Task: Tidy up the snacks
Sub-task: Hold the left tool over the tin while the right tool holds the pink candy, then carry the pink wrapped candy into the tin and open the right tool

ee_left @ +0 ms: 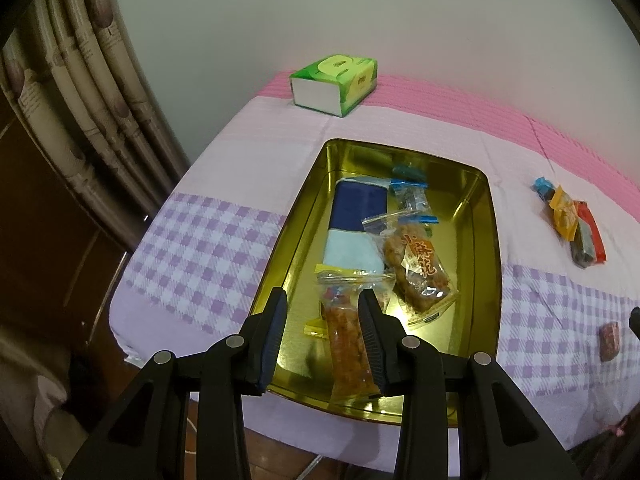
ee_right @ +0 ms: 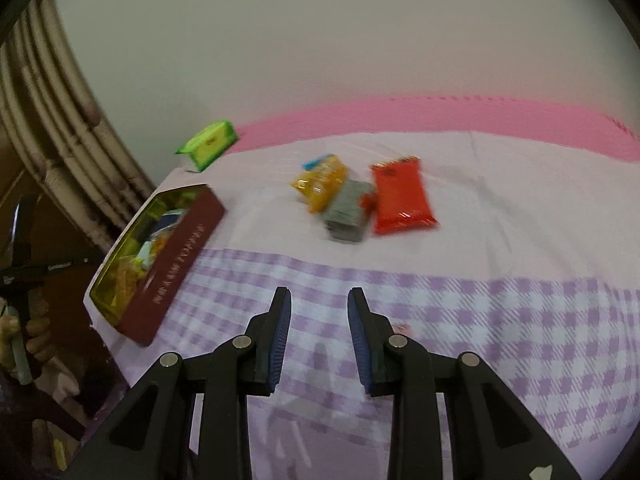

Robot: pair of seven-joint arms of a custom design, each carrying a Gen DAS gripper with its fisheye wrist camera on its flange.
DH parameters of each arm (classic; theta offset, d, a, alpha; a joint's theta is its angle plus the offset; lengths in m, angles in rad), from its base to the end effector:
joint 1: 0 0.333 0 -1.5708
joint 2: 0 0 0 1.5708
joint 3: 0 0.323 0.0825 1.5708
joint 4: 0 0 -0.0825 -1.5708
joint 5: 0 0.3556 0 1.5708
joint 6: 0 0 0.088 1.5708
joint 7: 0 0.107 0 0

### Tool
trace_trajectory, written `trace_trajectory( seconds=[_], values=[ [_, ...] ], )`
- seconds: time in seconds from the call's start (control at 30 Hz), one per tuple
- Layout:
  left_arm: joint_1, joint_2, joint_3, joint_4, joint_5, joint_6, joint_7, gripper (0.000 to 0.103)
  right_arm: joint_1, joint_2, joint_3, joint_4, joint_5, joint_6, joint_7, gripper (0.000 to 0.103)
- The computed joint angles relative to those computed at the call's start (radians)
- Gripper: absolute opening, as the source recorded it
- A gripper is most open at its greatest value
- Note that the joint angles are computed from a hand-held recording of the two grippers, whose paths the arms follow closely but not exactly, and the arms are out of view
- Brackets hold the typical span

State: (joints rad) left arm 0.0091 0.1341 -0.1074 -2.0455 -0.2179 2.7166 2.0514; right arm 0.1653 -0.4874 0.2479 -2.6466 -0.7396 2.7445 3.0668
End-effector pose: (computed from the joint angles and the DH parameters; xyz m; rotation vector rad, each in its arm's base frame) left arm 0.5917 -0.0481 0.4591 -1.5051 2.2703 -0.5969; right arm 0.3469 0.1869 0.4701 -1.3034 2.1092 -0.6354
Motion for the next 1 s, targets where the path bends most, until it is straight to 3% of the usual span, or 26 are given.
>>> trace_trajectory(
  seconds=[0.07,0.17,0.23,0.5,0.57,0.63,0.8,1.0],
  values=[
    [0.001,0.005,0.003,0.01,0.004,-0.014,-0.008,0.038,0.015,-0.021,0.005,0.007,0.013,-0.071,-0.031,0.027],
    [0.006,0.008,0.002,0.017,-0.011,-0.026,-0.006,0.038,0.056,-0.053,-0.048,-0.025,0.074,-0.094,-0.095,0.031],
    [0.008,0.01,0.0,0.021,-0.019,-0.038,-0.003,0.038,0.077,-0.068,-0.046,-0.04,0.12,-0.144,-0.124,0.035],
    [0.001,0.006,0.001,0.015,0.0,-0.046,-0.001,0.038,0.075,0.015,-0.043,-0.061,0.159,-0.137,-0.141,0.039],
    [-0.001,0.008,0.001,0.015,0.007,-0.048,-0.006,0.038,0.082,0.044,-0.059,-0.055,0.168,-0.133,-0.17,0.036],
    [-0.002,0.009,0.003,0.016,0.014,-0.049,-0.011,0.038,0.082,0.057,-0.055,-0.038,0.16,-0.155,-0.18,0.027],
    [0.001,0.01,0.005,0.014,0.002,-0.024,-0.026,0.038,0.066,-0.002,-0.051,-0.047,0.143,-0.028,-0.146,0.026],
    [0.007,0.019,0.014,0.033,0.011,-0.041,-0.069,0.038,0.043,0.091,-0.045,0.078,0.13,0.105,-0.183,0.026]
  ],
)
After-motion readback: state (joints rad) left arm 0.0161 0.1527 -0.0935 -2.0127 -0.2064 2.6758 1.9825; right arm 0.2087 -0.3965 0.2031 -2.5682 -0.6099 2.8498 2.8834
